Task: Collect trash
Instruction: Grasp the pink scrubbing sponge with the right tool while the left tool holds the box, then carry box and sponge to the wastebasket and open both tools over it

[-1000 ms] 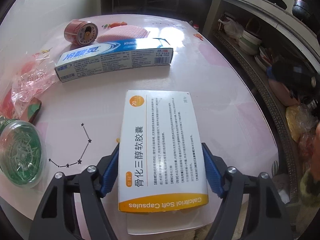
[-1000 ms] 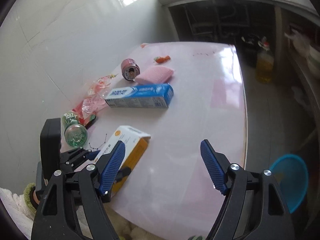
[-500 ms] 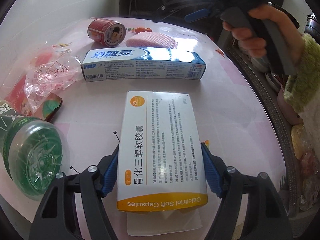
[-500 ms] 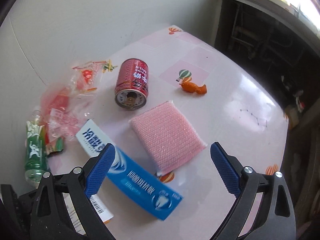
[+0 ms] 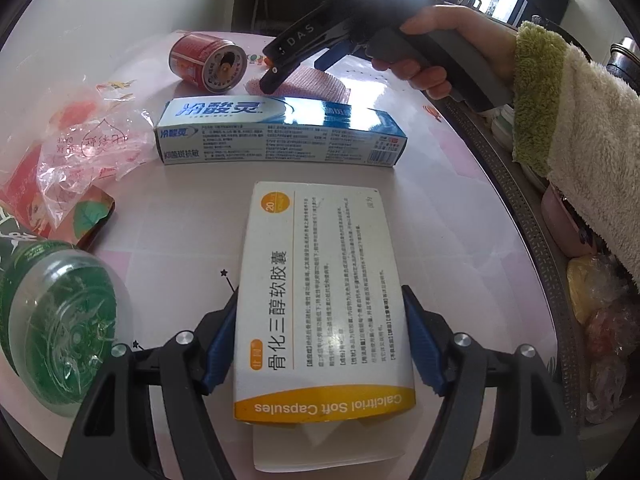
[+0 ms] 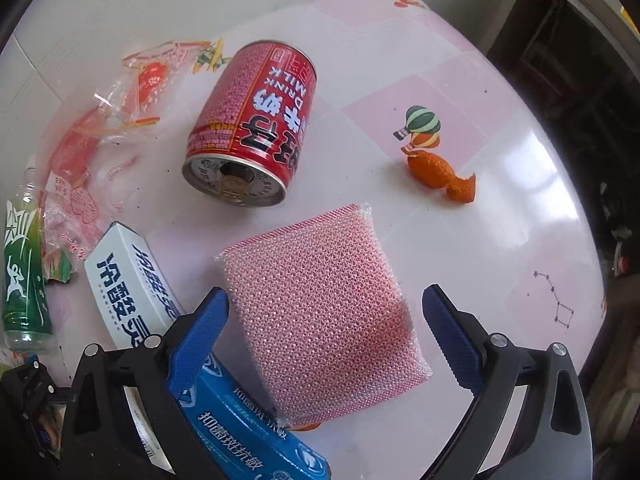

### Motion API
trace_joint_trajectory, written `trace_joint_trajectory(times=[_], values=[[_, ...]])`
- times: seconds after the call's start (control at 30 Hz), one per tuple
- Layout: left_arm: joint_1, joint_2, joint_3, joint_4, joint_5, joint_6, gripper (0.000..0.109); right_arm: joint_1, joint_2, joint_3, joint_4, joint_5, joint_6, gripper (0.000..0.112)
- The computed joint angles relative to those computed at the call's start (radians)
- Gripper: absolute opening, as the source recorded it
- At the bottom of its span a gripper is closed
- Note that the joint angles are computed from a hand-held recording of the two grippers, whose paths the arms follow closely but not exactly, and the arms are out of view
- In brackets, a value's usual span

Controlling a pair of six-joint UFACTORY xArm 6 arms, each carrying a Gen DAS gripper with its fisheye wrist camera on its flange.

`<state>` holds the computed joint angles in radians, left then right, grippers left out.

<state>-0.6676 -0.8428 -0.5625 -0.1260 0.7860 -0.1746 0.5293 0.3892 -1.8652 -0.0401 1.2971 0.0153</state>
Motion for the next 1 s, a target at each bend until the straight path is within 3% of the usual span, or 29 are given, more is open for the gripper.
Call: trace_joint_trajectory(times=[0.13, 0.5, 0.8, 1.0], values=[[0.007, -0.003, 0.003, -0.012, -0.004, 0.007, 0.072, -0.001, 0.003, 0.020, -0.005, -0.010, 0.028, 0.093], [0.014, -0.018, 0.008, 0.013, 0.001, -0.031, 0.071, -0.007, -0.116, 0.185, -0.064, -0.149, 0.147, 0.083], [-0.029, -0.065, 0.006, 0.084, 0.007, -0.098, 0.071, -0.010, -0.347, 0.375, -0.183, -0.245, 0.331, 0.082], [-0.069, -0.119, 0.007, 0.126, 0.022, -0.140, 0.071, 0.022, -0.608, 0.589, -0.240, -0.290, 0.505, 0.082]])
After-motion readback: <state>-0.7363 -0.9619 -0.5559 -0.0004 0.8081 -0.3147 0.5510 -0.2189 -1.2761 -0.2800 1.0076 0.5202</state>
